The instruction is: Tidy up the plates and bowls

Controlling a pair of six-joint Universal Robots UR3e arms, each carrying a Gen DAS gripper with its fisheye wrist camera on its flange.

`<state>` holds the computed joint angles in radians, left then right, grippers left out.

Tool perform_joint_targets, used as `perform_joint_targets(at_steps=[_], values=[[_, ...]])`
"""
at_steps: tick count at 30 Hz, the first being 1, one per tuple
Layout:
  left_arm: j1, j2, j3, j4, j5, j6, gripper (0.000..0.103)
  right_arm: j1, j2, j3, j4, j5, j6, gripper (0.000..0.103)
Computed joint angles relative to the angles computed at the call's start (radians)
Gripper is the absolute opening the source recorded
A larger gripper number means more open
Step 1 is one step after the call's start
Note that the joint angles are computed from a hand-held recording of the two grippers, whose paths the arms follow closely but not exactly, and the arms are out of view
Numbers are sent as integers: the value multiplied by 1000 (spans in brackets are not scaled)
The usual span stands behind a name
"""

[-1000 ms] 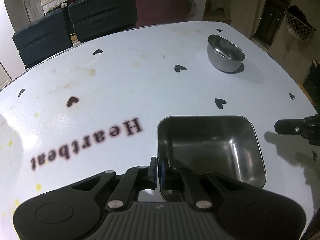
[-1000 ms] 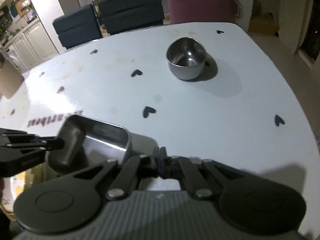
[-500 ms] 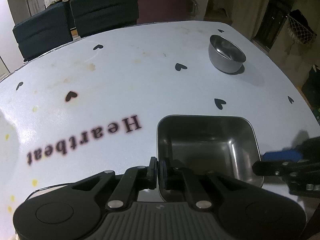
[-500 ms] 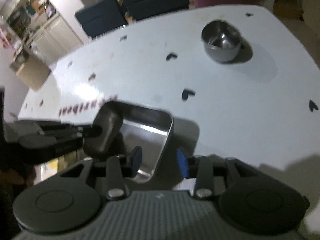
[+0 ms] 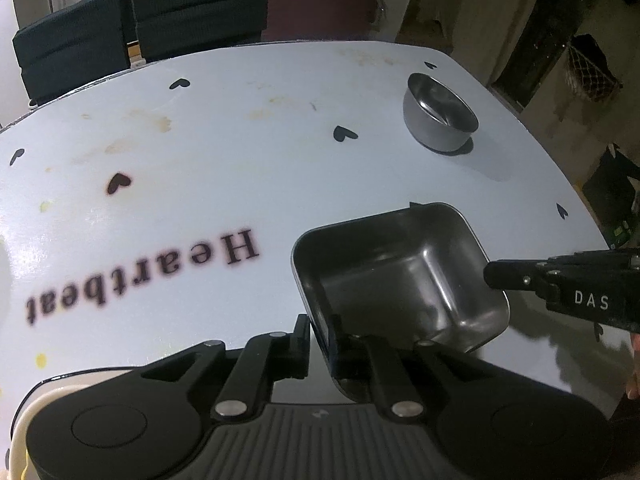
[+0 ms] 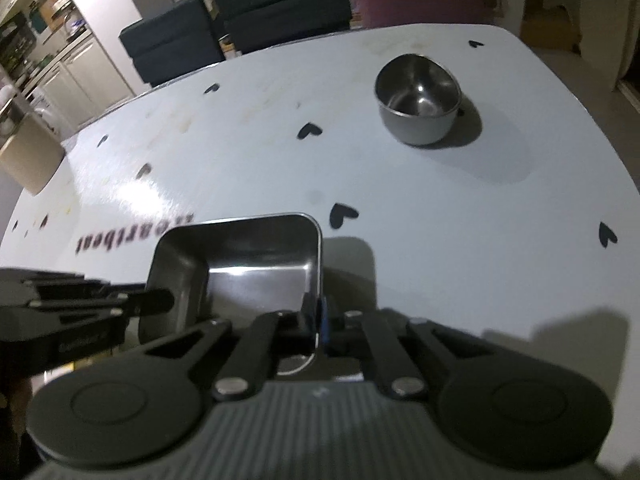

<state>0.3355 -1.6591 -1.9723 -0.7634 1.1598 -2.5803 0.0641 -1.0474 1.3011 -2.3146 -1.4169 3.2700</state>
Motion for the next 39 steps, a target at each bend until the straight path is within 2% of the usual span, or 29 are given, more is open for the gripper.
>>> perform_joint_targets(at_steps=[11,28,32,39], values=[[7,-34,16,28,-14,0,11,-5,14,-5,-33,8,26,2],[8,-50,38,-32,-22,-13,14,-14,8,19,-60,25,40,3],[7,-43,38,-31,-24,-28,15,0,3,26,-72,2,14,7],[33,17,15,-53,-88,-26,43,-14,-20,52,-88,41,11,14]])
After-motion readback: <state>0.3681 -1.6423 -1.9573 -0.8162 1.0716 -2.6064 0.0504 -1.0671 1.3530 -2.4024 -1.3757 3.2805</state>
